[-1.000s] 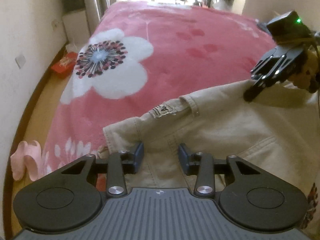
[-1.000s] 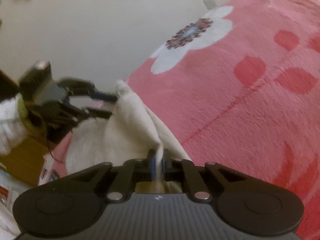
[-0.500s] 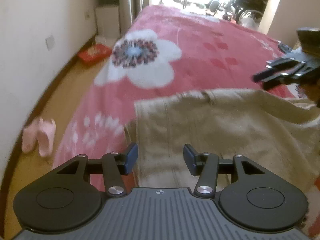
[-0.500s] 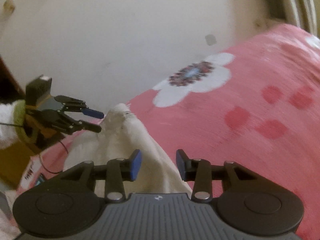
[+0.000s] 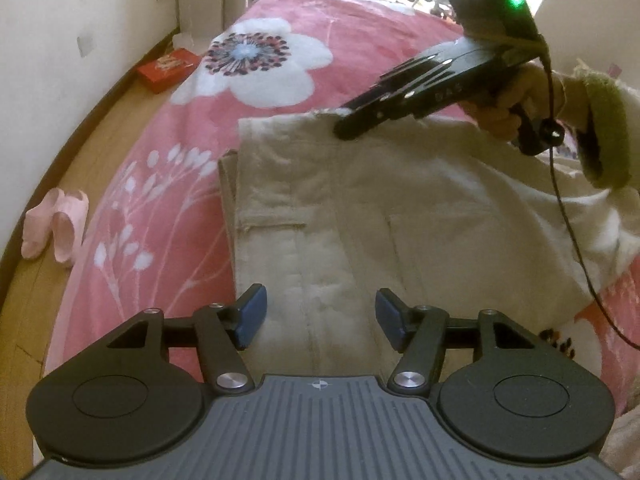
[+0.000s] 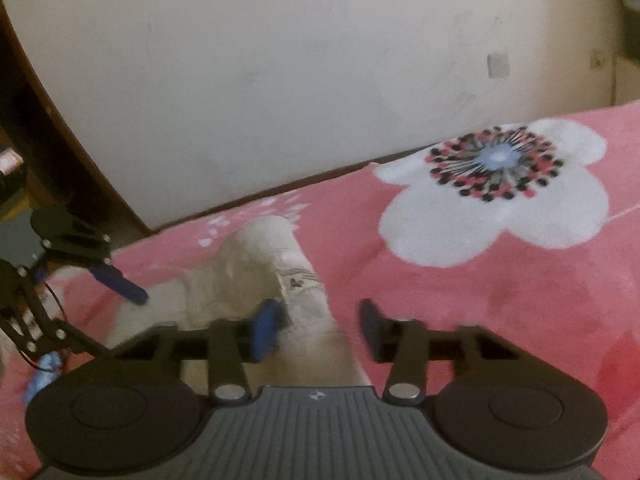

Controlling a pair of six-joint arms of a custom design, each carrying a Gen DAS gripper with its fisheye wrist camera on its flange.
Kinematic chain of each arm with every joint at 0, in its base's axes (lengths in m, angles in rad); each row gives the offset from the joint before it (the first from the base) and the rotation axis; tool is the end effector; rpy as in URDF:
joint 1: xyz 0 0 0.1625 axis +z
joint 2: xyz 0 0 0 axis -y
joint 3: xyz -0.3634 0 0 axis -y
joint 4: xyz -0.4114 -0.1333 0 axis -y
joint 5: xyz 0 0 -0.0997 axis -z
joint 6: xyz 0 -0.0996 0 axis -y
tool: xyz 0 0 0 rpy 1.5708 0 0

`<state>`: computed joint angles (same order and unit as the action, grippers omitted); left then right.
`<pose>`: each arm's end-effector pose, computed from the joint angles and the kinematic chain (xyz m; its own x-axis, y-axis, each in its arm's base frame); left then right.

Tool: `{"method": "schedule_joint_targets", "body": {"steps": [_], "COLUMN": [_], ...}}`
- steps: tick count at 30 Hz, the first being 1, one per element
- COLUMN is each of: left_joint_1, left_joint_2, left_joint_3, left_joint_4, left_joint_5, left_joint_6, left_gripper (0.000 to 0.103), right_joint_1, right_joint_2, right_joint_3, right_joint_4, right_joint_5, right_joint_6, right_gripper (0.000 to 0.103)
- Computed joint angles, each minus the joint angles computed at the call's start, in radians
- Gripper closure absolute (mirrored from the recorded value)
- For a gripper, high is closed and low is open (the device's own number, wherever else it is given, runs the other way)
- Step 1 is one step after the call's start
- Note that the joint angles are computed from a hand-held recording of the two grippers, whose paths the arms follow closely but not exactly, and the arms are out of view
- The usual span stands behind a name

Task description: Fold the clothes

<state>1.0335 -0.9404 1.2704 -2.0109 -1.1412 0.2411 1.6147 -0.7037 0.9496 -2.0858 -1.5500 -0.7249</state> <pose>-0.2145 -0.7015 0.2437 -0.6597 0.6176 -0.4282 0.6861 0.7275 -0.0079 0.1703 -0.7920 0.2280 -0.7194 -0.6756 0.1613 -0.6938 0.6882 -0.2123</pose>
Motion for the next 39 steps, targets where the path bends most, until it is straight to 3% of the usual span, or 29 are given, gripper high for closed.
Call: {"method": "schedule_joint_targets", "body": {"steps": [3, 6, 8, 11, 13, 18, 20, 22, 24, 26, 32, 37, 39], "left_joint_1": [0.005, 0.011, 0.012, 0.013, 0.012, 0.009, 0.006, 0.003, 0.002, -0.004, -0.037, -0.048, -0.05], "left_joint_2": [-0.001, -0.011, -0.021, -0.035, -0.043, -0.047, -0.05, -0.052, -0.053, -0.058, -0.043, 0.05, 0.102], "left_joint_3": [0.01, 0.018, 0.021, 0.025, 0.028, 0.035, 0.044, 0.049, 0.045, 0.038, 0.002, -0.056, -0.075], "left_joint_4": [0.006, 0.016, 0.034, 0.074, 0.097, 0.101, 0.095, 0.091, 0.086, 0.08, -0.015, -0.143, -0.187], "left_joint_5": [0.01, -0.002, -0.009, -0.012, -0.007, 0.004, 0.013, 0.018, 0.019, 0.021, 0.052, -0.007, -0.027], "left_joint_6": [0.011, -0.006, -0.02, -0.036, -0.043, -0.038, -0.03, -0.022, -0.017, -0.015, 0.045, 0.08, 0.094], "left_gripper": [0.045, 0.047, 0.048, 0.049, 0.049, 0.049, 0.049, 0.048, 0.048, 0.048, 0.047, 0.046, 0.046], "right_joint_1": [-0.013, -0.024, -0.036, -0.052, -0.055, -0.045, -0.045, -0.04, -0.035, -0.029, -0.047, -0.08, -0.095], "right_joint_2": [-0.002, -0.019, -0.026, 0.016, 0.056, 0.155, 0.169, 0.171, 0.156, 0.098, -0.155, -0.456, -0.584], "right_joint_3": [0.004, 0.011, 0.001, -0.098, -0.158, -0.263, -0.275, -0.28, -0.27, -0.2, -0.006, 0.277, 0.427], "right_joint_4": [0.015, 0.051, 0.113, 0.301, 0.364, 0.311, 0.302, 0.3, 0.279, 0.184, -0.033, -0.183, -0.229], "right_joint_5": [0.05, 0.125, 0.21, 0.326, 0.334, 0.154, 0.138, 0.127, 0.126, 0.1, 0.076, 0.026, 0.002], "right_joint_6": [0.001, 0.012, 0.021, 0.013, 0.03, 0.183, 0.211, 0.22, 0.252, 0.266, 0.266, 0.224, 0.202], "right_gripper": [0.08, 0.083, 0.083, 0.083, 0.084, 0.082, 0.077, 0.071, 0.051, 0.045, 0.044, 0.044, 0.05]}}
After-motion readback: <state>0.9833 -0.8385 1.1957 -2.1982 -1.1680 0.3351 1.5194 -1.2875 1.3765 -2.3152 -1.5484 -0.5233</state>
